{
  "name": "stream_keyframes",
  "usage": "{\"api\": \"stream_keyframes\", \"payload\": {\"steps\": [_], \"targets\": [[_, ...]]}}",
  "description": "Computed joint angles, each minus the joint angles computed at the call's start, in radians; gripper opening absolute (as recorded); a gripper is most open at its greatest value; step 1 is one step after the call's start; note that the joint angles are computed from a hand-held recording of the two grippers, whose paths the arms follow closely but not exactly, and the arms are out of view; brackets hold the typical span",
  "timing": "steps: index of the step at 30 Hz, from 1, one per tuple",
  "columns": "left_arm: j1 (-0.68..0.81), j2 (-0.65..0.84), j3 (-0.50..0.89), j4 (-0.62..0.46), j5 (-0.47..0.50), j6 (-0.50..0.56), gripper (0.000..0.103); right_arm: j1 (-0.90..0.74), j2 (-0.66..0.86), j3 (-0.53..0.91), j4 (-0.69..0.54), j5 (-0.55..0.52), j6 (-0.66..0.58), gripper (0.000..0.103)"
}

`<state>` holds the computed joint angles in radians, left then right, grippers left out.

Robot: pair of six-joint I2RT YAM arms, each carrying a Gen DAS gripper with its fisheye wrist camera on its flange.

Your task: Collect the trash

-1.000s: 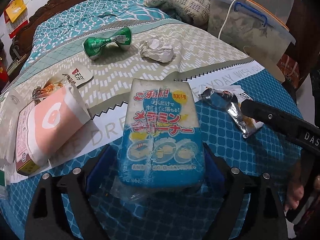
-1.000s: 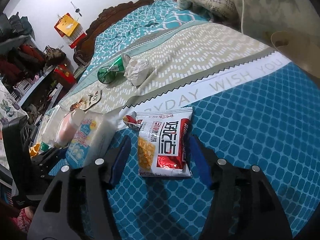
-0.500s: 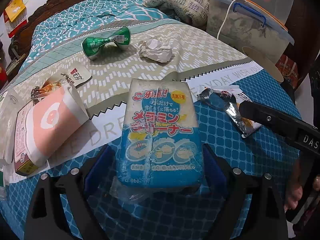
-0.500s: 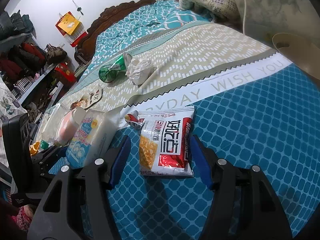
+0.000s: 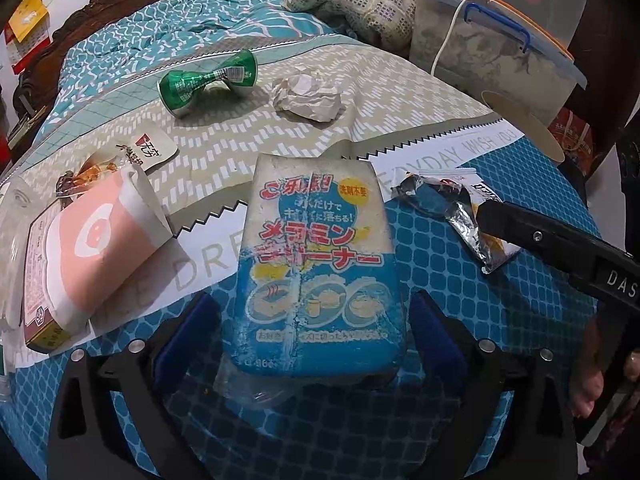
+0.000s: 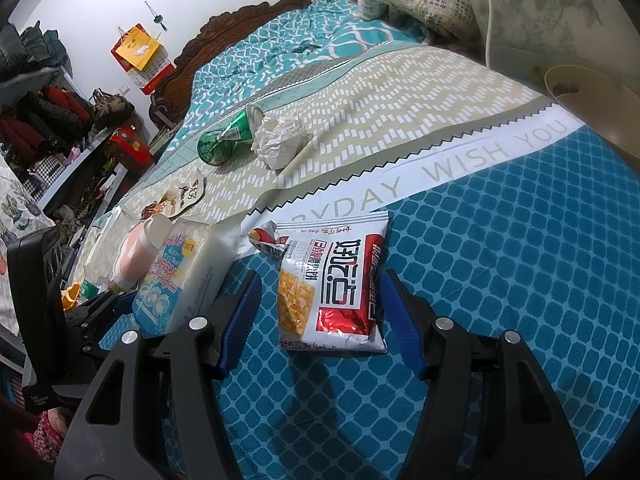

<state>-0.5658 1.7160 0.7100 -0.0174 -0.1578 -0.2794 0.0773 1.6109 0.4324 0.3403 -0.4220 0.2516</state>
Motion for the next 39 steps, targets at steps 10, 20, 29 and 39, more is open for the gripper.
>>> {"api": "stream_keyframes", "payload": {"steps": [10, 20, 29, 39], "targets": [[-0.013, 0.016, 0.013, -0.016, -0.034, 0.002, 0.095, 0.000, -0.003, -0.003, 0.001, -0.004, 0.001, 0.064], [0.009, 0.005, 0.007, -0.028, -0.042, -0.019, 0.094, 0.001, -0.004, -0.005, 0.004, -0.006, 0.005, 0.064], [0.040, -0.045, -0.049, -0.003, -0.013, 0.006, 0.094, 0.002, -0.004, -0.004, 0.001, 0.001, 0.000, 0.064], [0.064, -0.082, -0.069, -0.015, 0.029, -0.007, 0.094, 0.002, -0.004, -0.005, 0.005, -0.005, 0.005, 0.064]]}}
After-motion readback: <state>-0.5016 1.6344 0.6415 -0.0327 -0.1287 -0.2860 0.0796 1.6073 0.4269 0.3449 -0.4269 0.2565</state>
